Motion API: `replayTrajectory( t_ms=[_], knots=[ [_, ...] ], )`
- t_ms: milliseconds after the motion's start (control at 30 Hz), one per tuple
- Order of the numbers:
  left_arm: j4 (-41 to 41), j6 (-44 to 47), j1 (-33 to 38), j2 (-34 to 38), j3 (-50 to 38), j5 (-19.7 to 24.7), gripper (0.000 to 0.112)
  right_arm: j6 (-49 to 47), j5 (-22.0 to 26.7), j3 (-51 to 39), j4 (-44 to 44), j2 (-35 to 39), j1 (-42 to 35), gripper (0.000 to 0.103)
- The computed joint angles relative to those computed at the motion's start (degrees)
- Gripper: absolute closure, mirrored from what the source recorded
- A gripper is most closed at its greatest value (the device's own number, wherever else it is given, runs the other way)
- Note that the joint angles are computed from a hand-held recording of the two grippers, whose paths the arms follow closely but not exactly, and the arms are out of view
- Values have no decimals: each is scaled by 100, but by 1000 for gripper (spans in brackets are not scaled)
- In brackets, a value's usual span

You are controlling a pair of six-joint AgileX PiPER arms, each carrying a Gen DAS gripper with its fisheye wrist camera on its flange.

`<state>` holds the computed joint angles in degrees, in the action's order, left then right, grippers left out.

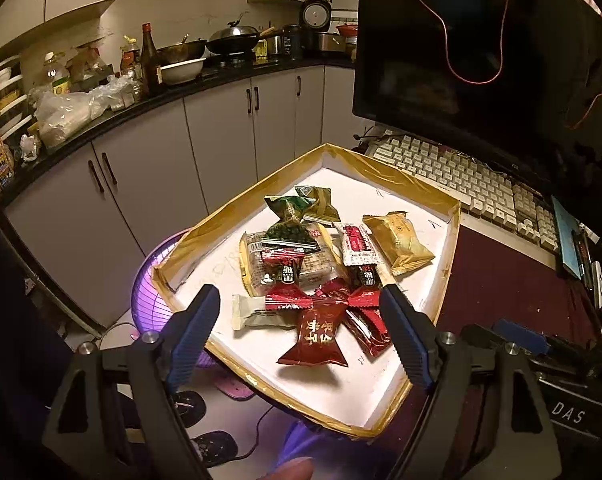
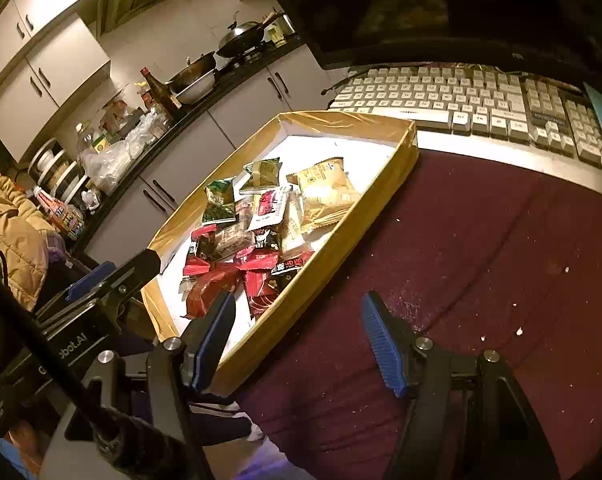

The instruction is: Organize snacks

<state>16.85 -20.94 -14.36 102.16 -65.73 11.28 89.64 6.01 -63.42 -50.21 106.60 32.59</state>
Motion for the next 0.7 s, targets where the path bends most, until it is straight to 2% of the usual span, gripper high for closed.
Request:
replayTrajectory(
  t_ms=[300, 700],
  knots=[
    [-271, 308, 78, 63, -15, -7, 30, -140, 289, -173, 48, 35, 110, 38],
    [-416, 444, 100, 41, 26, -23, 30, -57, 332, -189, -45, 27, 135, 38]
  ],
)
